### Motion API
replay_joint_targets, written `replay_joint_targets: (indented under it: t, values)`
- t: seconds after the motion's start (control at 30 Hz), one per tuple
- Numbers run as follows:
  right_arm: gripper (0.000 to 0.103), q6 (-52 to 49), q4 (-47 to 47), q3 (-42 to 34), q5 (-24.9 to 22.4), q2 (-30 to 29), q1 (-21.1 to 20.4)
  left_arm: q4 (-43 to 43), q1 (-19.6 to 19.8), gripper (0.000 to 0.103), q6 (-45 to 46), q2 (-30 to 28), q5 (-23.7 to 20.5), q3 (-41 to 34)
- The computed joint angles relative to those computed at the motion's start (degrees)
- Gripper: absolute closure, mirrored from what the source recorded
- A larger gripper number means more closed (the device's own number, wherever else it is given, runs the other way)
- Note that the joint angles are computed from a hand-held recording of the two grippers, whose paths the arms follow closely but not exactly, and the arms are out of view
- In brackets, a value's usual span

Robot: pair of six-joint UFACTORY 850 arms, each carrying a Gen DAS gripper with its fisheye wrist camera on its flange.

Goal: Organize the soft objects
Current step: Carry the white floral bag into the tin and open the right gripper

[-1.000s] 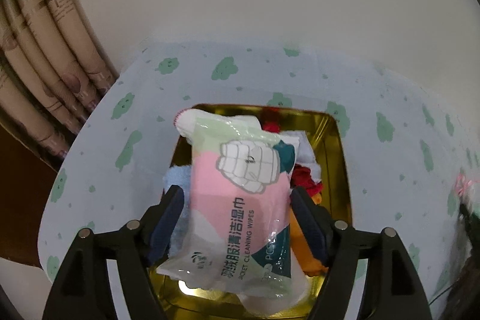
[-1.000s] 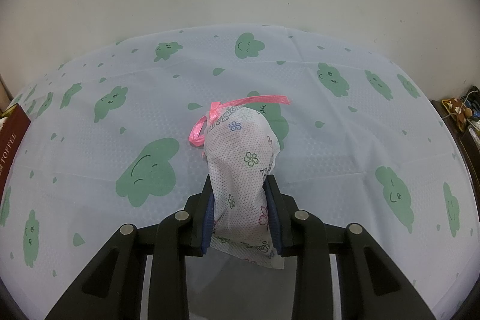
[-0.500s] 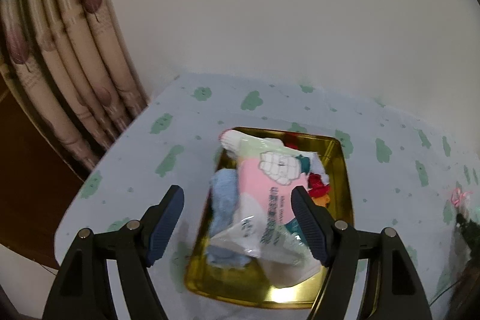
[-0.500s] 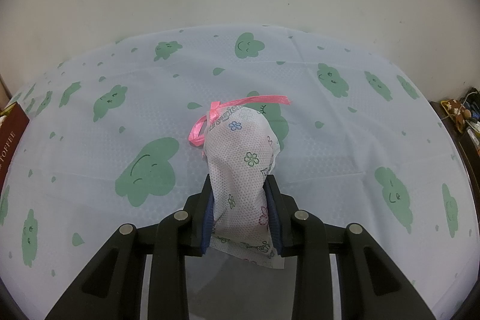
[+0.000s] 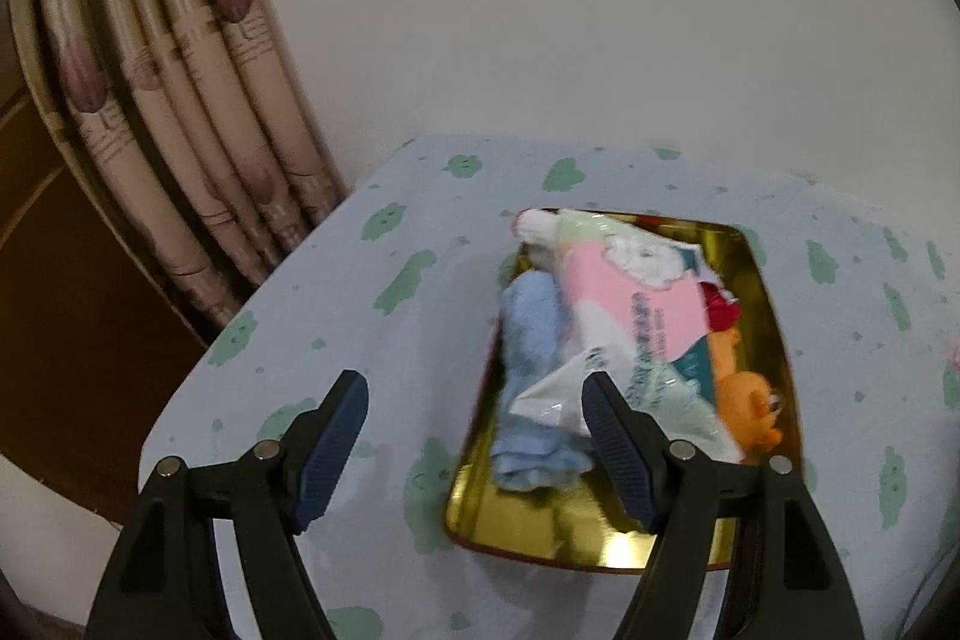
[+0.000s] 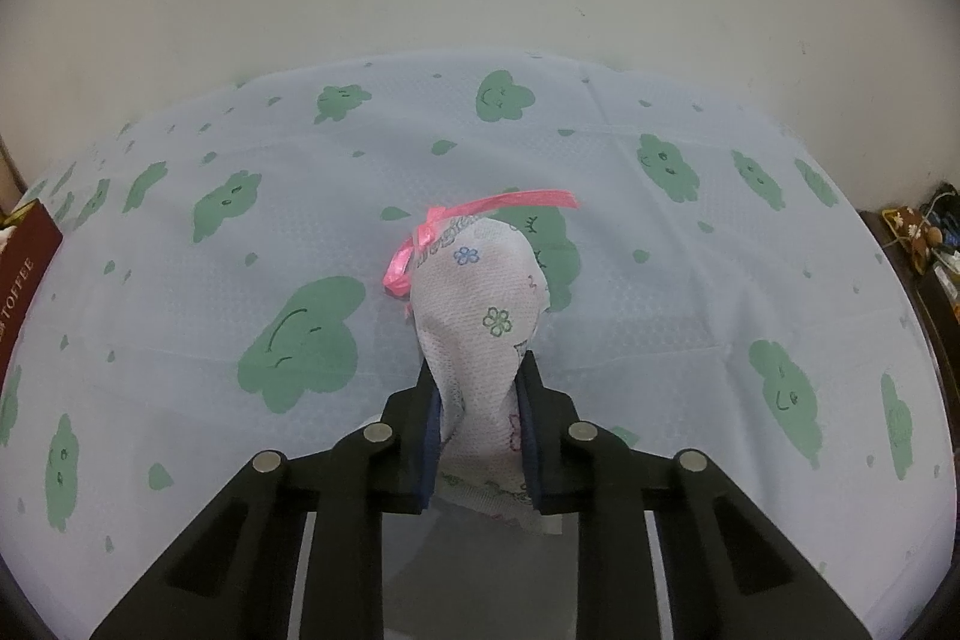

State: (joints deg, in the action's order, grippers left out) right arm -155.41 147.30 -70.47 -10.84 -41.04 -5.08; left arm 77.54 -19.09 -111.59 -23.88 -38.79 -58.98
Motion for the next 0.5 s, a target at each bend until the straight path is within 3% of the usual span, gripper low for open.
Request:
replay_joint_targets:
  t: [0.1, 0.33, 0.5]
  values:
    - [0.084, 4.30, -3.72, 0.04, 0.32, 0.31, 0.05, 1.06, -0.06, 0.027, -1.92, 0.54, -0.86, 1.42]
    - [0.084, 2.79, -2.56, 1.61, 0.23, 2.77, 1.88, 1.96, -0.65, 0.027, -3.67, 0.96, -3.12, 2.78]
    - [0.084, 8.05, -8.57, 2.23, -0.08, 4.94, 4.37, 3.12, -0.39, 0.027, -5.85, 1.48, -1.89, 3.81]
